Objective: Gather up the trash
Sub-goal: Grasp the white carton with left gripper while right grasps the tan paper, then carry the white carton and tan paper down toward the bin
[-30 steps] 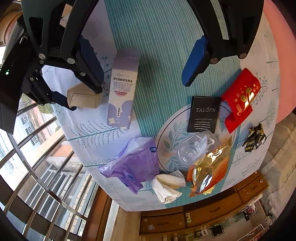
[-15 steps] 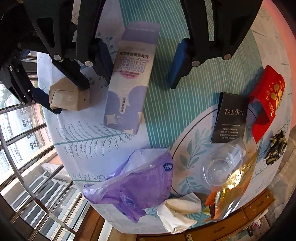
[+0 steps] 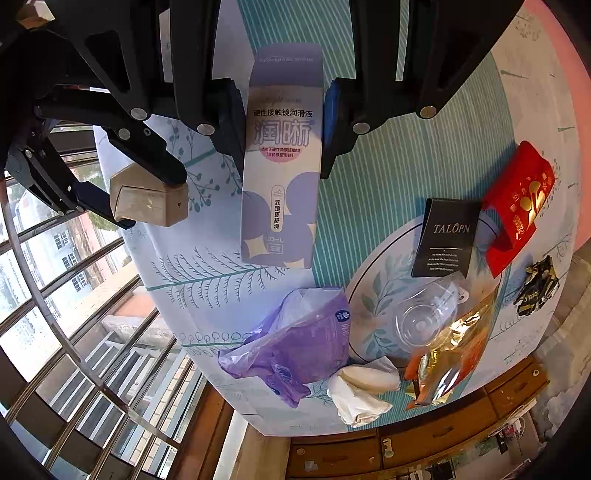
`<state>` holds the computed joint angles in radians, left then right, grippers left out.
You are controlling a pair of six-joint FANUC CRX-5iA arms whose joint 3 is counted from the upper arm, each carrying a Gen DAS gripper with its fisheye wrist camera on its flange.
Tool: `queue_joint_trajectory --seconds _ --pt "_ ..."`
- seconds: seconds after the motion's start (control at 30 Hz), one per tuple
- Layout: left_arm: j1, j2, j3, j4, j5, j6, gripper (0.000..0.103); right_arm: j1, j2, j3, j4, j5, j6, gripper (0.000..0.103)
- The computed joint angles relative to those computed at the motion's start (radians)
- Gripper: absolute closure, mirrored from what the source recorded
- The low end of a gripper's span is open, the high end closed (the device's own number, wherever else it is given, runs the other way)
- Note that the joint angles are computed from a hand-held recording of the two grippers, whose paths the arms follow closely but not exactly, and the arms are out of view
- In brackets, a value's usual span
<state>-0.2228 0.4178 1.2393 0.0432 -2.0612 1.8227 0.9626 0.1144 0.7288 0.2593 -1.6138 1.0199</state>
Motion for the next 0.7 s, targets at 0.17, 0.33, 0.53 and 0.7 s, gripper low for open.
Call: queue_joint_trajectory --seconds 0.17,0.33,0.53,0.7 --pt "0.025 -0.124 -0.113 0.020 0.034 -0.035 0.069 0.091 -0.006 0.025 0.080 -0.029 -0.063 0.043" --pt "0.089 -0.244 -0.190 0.054 0.030 -0.105 0.069 0.221 -0.015 0.040 0.183 -0.060 -0.149 0.043" --pt "0.162 -0.383 -0.263 0.114 0.003 -0.170 0.069 0.421 -0.011 0.046 0.349 -0.116 -0.272 0.043" --pt "0.265 -0.519 -0.361 0.191 -0.019 -0.278 0.069 0.594 0.017 0.068 0.481 -0.200 -0.421 0.043"
